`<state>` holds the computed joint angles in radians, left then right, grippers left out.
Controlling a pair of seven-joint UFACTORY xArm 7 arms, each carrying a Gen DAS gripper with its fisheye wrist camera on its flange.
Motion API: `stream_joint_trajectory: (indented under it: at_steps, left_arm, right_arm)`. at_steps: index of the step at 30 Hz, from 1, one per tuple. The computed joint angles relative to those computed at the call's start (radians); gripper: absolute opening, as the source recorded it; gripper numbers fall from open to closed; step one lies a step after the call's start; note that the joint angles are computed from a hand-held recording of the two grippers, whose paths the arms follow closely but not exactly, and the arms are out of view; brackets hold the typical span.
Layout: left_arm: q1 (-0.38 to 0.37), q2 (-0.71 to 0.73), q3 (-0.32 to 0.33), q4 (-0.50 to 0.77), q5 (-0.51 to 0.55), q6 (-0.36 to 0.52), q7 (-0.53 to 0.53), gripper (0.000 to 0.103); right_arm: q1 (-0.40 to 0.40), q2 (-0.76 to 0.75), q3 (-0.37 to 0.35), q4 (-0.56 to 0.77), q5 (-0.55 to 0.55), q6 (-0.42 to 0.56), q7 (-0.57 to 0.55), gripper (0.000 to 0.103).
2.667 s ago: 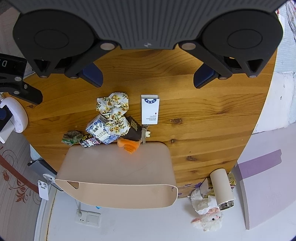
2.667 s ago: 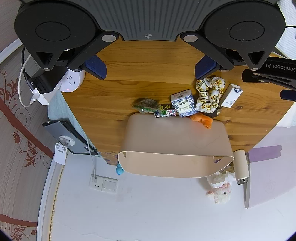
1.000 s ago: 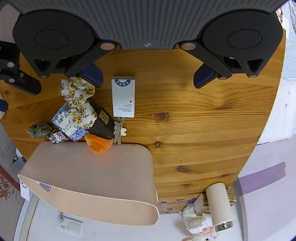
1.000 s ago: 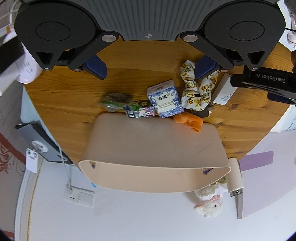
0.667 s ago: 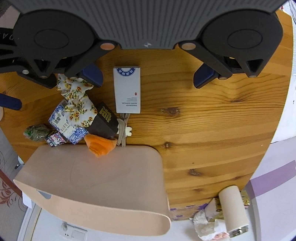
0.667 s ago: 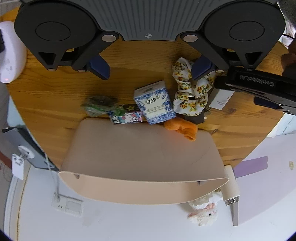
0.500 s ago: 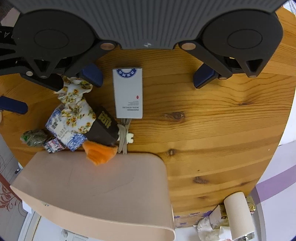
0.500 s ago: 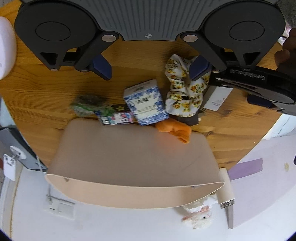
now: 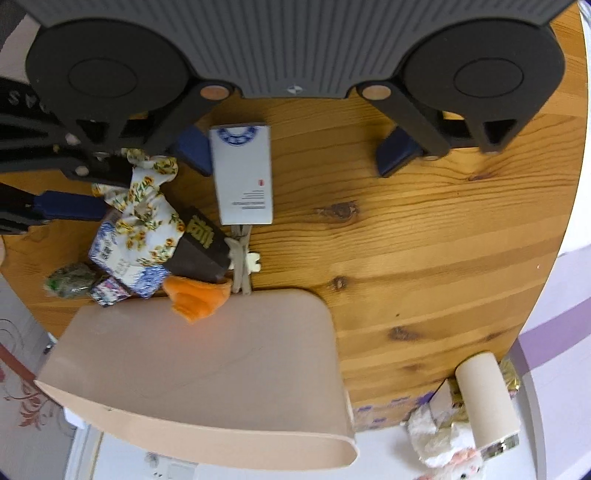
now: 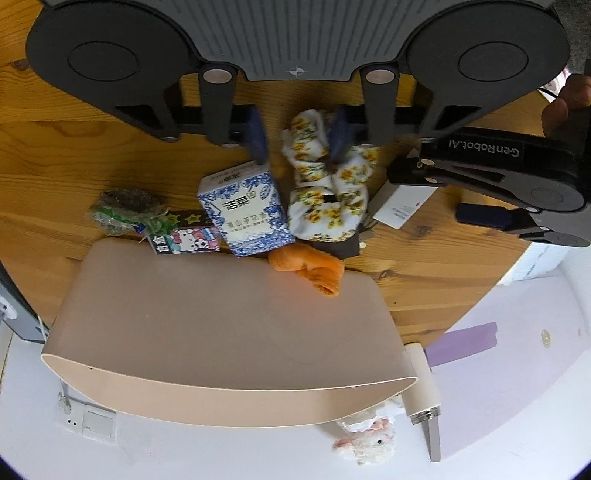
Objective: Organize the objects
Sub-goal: 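Grasp the white medicine box with the left tool while the right tool grasps the floral scrunchie, then carry the white box over the basket and open the left tool while the right drops the scrunchie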
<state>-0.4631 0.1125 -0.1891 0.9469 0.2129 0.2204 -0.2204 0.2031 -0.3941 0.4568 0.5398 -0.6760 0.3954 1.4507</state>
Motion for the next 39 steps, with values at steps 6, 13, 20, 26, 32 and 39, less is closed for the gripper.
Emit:
stream_joint_trajectory:
  at_steps: [6,13,20,26,32,39]
  left_arm:
    - [0.016,-0.017,-0.032,-0.028,-0.085,-0.045,0.104,0.044]
    - [0.014,-0.031,-0.042,-0.044,-0.155,-0.053,0.161,0.033]
    - [0.016,-0.104,-0.045,-0.089,-0.253,-0.083,0.203,0.032]
    - [-0.005,-0.179,-0.032,-0.108,-0.318,-0.120,0.248,0.032]
    - [0.043,-0.197,-0.074,-0.074,-0.162,-0.179,0.115,0.033]
    - [0.113,-0.131,-0.113,0.066,0.224,-0.189,-0.232,0.033]
  right_arm:
    - [0.003,0.003,0.012,0.005,-0.018,-0.003,-0.002,0.007]
    - [0.018,-0.103,0.030,-0.038,-0.001,0.046,0.021,0.005]
    - [0.014,-0.249,0.066,-0.080,0.045,0.097,0.008,0.005]
    - [-0.030,-0.364,0.097,-0.088,0.051,0.125,-0.017,0.005]
    - [-0.113,-0.457,0.103,-0.105,0.037,0.110,-0.053,0.005]
    - [-0.272,-0.507,0.123,-0.105,0.004,0.023,-0.101,0.005]
